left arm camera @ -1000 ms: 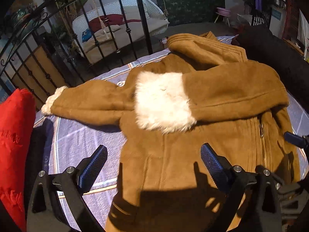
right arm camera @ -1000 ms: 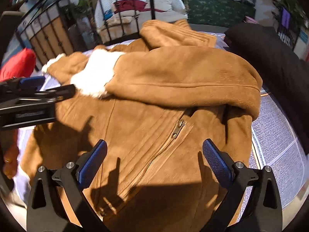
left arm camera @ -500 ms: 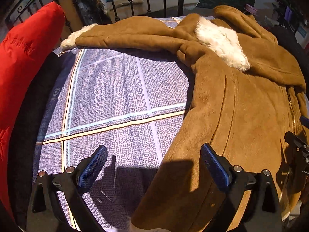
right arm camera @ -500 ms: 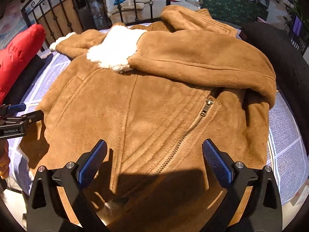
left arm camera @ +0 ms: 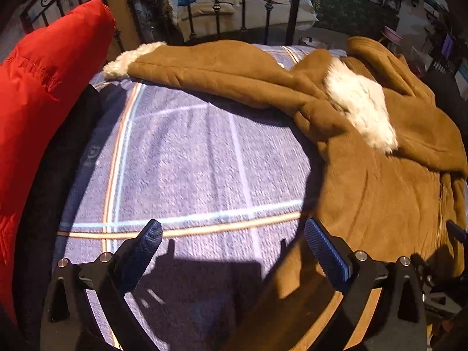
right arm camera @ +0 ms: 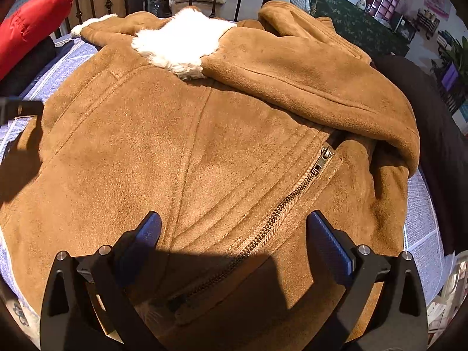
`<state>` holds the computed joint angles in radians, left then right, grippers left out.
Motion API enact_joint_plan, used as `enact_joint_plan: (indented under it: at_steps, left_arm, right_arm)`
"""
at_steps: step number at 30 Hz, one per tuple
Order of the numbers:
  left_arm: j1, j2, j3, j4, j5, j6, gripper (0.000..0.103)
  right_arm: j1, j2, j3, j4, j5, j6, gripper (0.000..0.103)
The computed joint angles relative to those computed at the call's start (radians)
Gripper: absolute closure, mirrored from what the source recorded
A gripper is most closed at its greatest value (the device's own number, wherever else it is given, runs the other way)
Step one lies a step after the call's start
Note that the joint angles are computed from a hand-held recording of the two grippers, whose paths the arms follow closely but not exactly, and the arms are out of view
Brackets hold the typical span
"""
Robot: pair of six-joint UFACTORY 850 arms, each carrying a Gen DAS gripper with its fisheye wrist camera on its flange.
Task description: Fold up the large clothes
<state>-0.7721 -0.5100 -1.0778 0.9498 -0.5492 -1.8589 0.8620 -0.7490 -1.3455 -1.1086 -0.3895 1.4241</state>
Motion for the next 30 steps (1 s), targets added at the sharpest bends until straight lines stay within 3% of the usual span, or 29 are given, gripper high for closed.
enact_joint_plan:
  at_steps: [2,5,7,14,23,26,28,30]
  left_arm:
    - [0.041,0.009,0.002,0.052,0.021,-0.072,0.007]
    - [0.134,0.002,-0.009,0.065,0.127,-0.146,0.007]
    - [0.192,-0.032,-0.053,0.014,0.156,-0.117,0.007]
    - [0.331,-0.192,-0.242,-0.135,0.094,0.003,0.008]
    - [0.417,-0.290,-0.365,-0.140,0.025,0.066,0.009]
    - [0.424,-0.312,-0.410,-0.150,-0.006,0.158,0.024]
    - [0.425,-0.316,-0.431,-0.174,-0.009,0.213,0.047]
    - [0.409,-0.332,-0.477,-0.173,-0.089,0.255,0.063]
  right_arm:
    - [-0.002,0.002,0.006,-0.025,0.010,0.024,0.004]
    - [-0.005,0.006,0.019,-0.085,0.027,0.089,0.004]
    - [-0.004,0.007,0.024,-0.121,0.031,0.128,0.004]
    - [-0.007,0.008,0.034,-0.187,0.046,0.194,0.004]
    - [-0.010,0.006,0.035,-0.210,0.056,0.219,0.004]
    - [-0.011,0.003,0.031,-0.198,0.059,0.212,0.004]
    - [-0.010,0.002,0.029,-0.193,0.058,0.207,0.004]
    - [-0.010,0.003,0.030,-0.195,0.057,0.210,0.004]
